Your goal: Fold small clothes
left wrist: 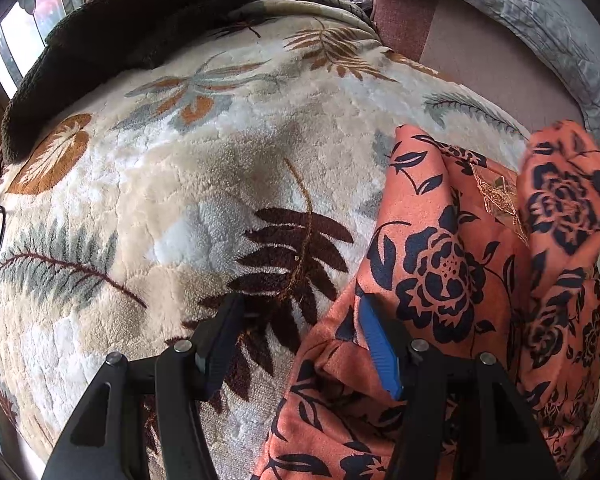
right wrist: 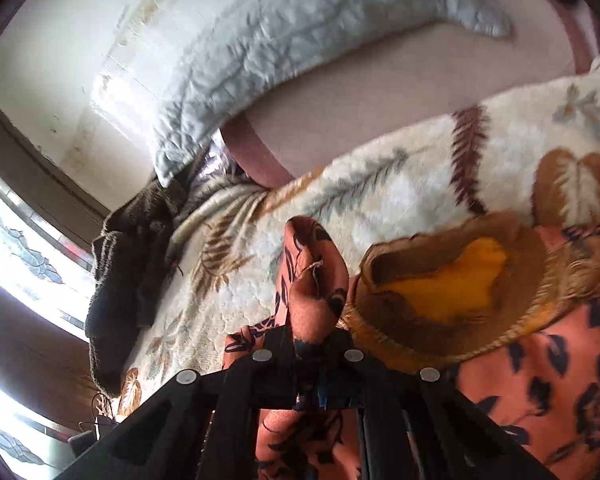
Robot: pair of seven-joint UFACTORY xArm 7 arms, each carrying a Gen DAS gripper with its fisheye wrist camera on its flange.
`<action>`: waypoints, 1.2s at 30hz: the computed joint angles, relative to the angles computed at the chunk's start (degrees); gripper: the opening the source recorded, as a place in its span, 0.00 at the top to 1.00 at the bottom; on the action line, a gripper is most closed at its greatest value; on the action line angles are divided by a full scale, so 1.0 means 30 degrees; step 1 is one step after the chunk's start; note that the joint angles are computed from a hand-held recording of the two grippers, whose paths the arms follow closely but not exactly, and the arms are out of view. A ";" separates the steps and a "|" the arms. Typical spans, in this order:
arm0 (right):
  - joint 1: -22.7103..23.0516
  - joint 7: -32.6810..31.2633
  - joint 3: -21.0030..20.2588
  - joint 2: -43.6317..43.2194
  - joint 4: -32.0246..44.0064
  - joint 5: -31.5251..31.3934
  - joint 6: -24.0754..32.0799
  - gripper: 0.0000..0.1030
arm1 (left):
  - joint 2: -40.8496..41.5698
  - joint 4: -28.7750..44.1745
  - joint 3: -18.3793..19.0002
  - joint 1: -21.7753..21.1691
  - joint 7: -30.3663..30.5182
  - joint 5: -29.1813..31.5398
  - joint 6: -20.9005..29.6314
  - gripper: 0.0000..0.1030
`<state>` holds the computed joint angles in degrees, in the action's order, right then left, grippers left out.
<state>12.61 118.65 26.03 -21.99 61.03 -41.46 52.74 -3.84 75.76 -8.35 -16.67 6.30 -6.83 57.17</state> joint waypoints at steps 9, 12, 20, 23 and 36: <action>0.1114 0.1540 0.4843 -0.8107 -0.1041 0.5746 1.1997 0.94 | -0.1003 -0.1293 -0.0207 -0.0154 -0.0393 0.0878 -0.1115 0.40; 0.2561 0.3457 0.4376 -1.0382 -0.4106 0.9303 1.0489 0.89 | -0.1304 -0.1727 -0.0351 -0.0220 -0.0615 0.1508 -0.1596 0.40; 0.1271 0.3981 0.5612 -1.0819 -0.2336 1.2049 1.5309 0.84 | -0.2710 -0.3028 -0.0547 0.0040 -0.1367 0.3580 -0.3575 0.40; 0.0278 0.2638 0.6821 -1.0877 -0.0911 1.0103 1.7000 0.83 | -0.3625 -0.3726 -0.0152 -0.0205 -0.0667 0.2581 -0.5139 0.40; 0.1917 -0.0420 0.2970 -1.1851 -0.8480 1.1584 0.6503 0.83 | -0.2153 -0.3303 -0.1281 -0.0919 -0.0399 0.3582 -0.3827 0.35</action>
